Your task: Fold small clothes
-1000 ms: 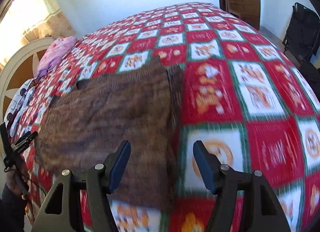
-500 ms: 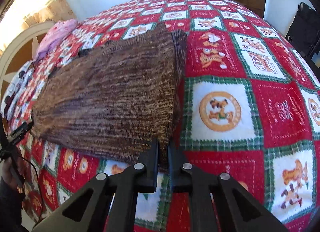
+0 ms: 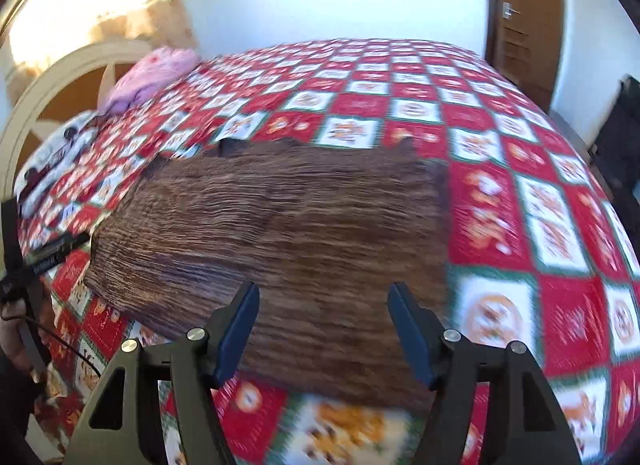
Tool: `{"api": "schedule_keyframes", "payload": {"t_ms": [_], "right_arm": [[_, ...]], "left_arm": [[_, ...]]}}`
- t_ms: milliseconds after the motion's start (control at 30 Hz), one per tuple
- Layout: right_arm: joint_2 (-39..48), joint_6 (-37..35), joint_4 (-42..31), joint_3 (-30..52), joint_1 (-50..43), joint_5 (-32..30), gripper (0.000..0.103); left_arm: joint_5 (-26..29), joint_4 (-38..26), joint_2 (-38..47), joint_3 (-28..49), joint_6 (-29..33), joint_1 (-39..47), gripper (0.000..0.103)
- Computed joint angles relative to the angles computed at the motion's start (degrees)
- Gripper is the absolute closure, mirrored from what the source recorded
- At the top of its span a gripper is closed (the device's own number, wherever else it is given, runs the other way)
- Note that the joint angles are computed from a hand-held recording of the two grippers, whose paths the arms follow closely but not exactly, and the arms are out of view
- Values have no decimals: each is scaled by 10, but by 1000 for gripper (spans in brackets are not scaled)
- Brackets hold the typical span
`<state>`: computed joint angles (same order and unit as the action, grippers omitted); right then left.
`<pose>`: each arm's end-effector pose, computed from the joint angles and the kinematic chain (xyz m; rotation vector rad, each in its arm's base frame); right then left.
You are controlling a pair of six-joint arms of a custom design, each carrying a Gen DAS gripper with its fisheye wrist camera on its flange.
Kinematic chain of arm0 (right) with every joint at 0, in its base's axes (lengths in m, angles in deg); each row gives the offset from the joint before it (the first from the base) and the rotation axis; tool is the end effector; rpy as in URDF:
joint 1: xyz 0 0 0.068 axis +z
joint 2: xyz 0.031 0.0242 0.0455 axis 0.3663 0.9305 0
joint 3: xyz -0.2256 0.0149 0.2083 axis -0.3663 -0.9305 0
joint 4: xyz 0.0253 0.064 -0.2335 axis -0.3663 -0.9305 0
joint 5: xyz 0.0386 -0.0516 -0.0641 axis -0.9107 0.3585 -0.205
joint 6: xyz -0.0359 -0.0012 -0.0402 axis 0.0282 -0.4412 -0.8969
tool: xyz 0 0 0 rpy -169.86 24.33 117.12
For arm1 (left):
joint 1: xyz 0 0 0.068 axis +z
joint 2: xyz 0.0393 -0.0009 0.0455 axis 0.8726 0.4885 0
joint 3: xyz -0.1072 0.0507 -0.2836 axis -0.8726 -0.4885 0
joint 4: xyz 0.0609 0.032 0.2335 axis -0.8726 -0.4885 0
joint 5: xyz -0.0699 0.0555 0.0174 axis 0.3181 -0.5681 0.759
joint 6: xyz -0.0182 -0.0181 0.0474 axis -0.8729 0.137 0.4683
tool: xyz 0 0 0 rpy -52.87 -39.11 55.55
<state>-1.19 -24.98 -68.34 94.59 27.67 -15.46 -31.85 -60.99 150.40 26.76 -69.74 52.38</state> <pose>0.1017 0.0060 0.2564 0.2734 2.4287 -0.0018 0.2304 -0.0415 0.1997 0.3865 2.3229 -0.2749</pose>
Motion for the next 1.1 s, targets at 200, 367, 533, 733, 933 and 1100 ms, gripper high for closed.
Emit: {"api": "schedule_keyframes", "payload": {"t_ms": [200,367,533,733,933,1100], "right_arm": [[104,16,98,-40,-2,28,35],[56,-40,95,-89,-77,-23,35],[-37,-97,35,-72,-202,-120,35],[-19,-128,26,-97,-175,-85,35],[-16,-84,-8,-75,-121,-41,35],[-41,26,-26,-59,44,53,35]], "left_arm": [[-90,28,61,12,5,-62,12],[-68,54,71,-4,4,-45,3],[-8,28,64,4,-12,-11,3],[-16,10,23,-32,27,-9,3],[15,-8,-4,-41,58,46,3],[-4,-9,32,-27,64,59,3]]}}
